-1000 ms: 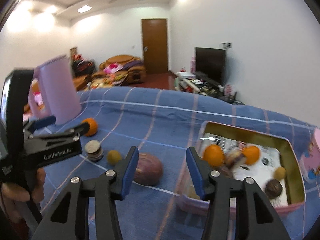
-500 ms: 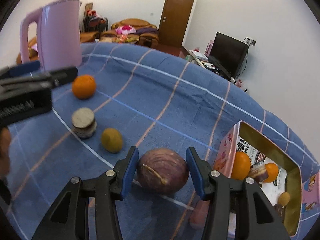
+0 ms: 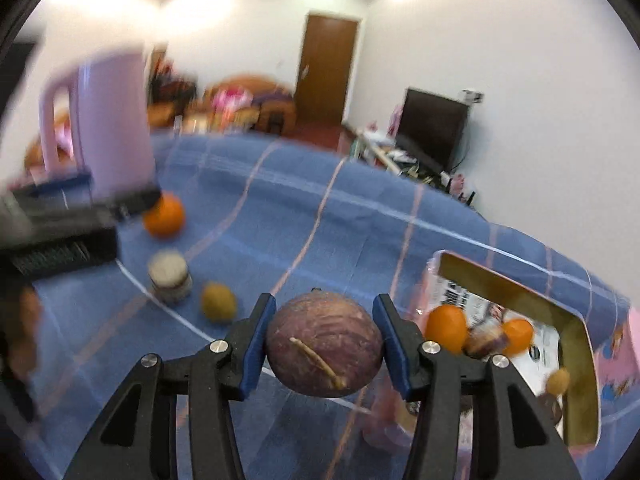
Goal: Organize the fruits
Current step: 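Reach the right gripper to the purple round root and close on it, then lift the purple root with the right gripper and carry it toward the tin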
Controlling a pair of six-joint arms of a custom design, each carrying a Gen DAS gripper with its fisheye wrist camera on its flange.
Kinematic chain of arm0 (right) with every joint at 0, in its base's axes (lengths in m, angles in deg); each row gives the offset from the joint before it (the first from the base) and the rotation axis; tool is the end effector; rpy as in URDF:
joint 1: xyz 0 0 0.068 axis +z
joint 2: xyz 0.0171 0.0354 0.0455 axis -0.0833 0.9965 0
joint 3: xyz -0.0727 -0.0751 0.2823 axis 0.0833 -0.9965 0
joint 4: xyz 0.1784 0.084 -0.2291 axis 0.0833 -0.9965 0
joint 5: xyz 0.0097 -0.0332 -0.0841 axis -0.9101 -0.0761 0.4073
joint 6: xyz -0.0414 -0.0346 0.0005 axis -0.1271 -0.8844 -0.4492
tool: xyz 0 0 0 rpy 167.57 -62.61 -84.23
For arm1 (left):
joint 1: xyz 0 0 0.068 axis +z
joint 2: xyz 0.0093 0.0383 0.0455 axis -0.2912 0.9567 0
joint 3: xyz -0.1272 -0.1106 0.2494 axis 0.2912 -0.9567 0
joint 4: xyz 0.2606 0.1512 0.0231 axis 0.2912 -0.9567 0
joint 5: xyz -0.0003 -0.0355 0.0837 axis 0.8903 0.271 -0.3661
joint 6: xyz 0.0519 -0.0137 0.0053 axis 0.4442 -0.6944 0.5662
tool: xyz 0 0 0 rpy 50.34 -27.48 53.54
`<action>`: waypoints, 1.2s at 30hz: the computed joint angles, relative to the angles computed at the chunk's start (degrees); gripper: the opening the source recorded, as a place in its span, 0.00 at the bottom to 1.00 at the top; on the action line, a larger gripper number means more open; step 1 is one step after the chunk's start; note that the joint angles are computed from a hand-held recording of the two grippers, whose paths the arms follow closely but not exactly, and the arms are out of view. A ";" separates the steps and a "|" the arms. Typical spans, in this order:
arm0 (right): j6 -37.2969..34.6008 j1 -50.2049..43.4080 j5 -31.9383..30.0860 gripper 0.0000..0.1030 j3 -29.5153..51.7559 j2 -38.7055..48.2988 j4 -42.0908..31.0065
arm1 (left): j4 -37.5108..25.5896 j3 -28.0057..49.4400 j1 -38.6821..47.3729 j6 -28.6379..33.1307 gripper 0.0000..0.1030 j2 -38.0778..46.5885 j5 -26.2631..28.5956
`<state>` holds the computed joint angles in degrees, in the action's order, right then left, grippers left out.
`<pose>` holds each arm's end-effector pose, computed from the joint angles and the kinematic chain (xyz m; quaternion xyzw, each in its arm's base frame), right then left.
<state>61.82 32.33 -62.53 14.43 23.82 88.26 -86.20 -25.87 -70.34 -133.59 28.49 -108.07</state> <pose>0.2357 0.1799 0.0843 -0.3437 0.8183 0.1328 0.4411 0.1562 -0.1611 0.0916 -0.2217 0.8485 0.0834 0.4732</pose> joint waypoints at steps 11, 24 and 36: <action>4.08 -7.85 -4.85 0.51 -7.93 -5.38 4.14 | 23.08 0.54 1.35 22.95 0.51 6.08 13.50; 4.27 -8.68 -6.88 0.51 -8.75 -6.89 4.15 | 23.70 5.28 5.00 26.38 0.30 13.25 23.67; 4.38 -9.05 -7.78 0.51 -8.04 -6.80 3.25 | 23.08 5.52 8.34 24.15 0.17 14.40 30.03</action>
